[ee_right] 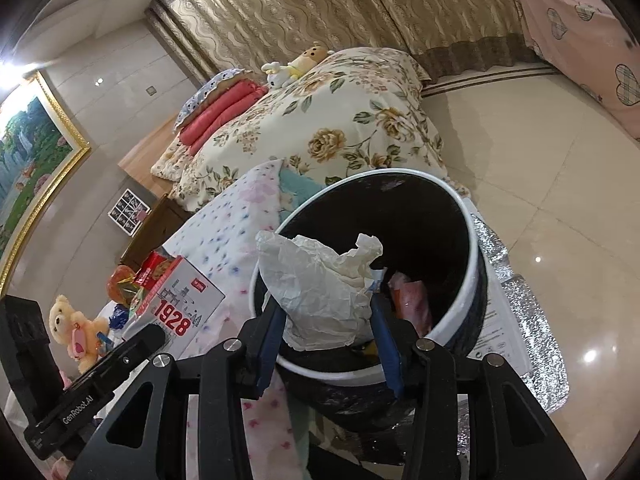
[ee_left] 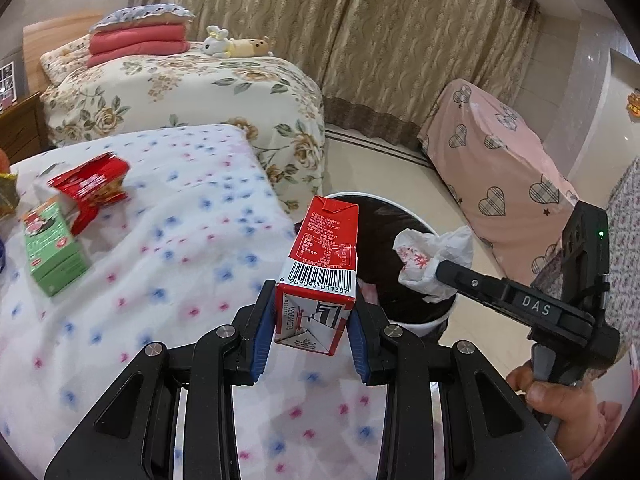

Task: Collect trash
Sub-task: 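Lower the red carton and tissue into the bin and open both tools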

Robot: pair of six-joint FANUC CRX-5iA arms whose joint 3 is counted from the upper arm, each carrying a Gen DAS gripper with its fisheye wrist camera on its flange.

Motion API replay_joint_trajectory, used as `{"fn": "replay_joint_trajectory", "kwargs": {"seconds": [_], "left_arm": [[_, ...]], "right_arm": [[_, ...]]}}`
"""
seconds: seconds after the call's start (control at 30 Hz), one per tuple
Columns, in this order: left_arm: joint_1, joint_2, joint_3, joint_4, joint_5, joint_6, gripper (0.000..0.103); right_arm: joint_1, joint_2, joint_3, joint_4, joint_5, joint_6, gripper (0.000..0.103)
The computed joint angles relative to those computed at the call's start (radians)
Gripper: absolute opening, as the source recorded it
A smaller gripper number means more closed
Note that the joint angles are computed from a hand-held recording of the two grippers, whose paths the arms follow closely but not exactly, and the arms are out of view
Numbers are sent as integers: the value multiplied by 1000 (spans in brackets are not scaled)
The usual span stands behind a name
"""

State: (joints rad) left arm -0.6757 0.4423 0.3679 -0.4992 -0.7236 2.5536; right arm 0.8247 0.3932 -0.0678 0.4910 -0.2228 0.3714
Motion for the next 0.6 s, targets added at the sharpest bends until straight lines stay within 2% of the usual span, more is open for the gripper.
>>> {"fn": "replay_joint_trajectory", "kwargs": {"seconds": [0.2,0.6], "left_arm": [[6,35,47,26,-5,-46,31],[13,99,130,68,-28,-122,32]], "right_arm": [[-13,2,-2,15,-5,-9,45],[-28,24,50,-63,-44,81,46]]}}
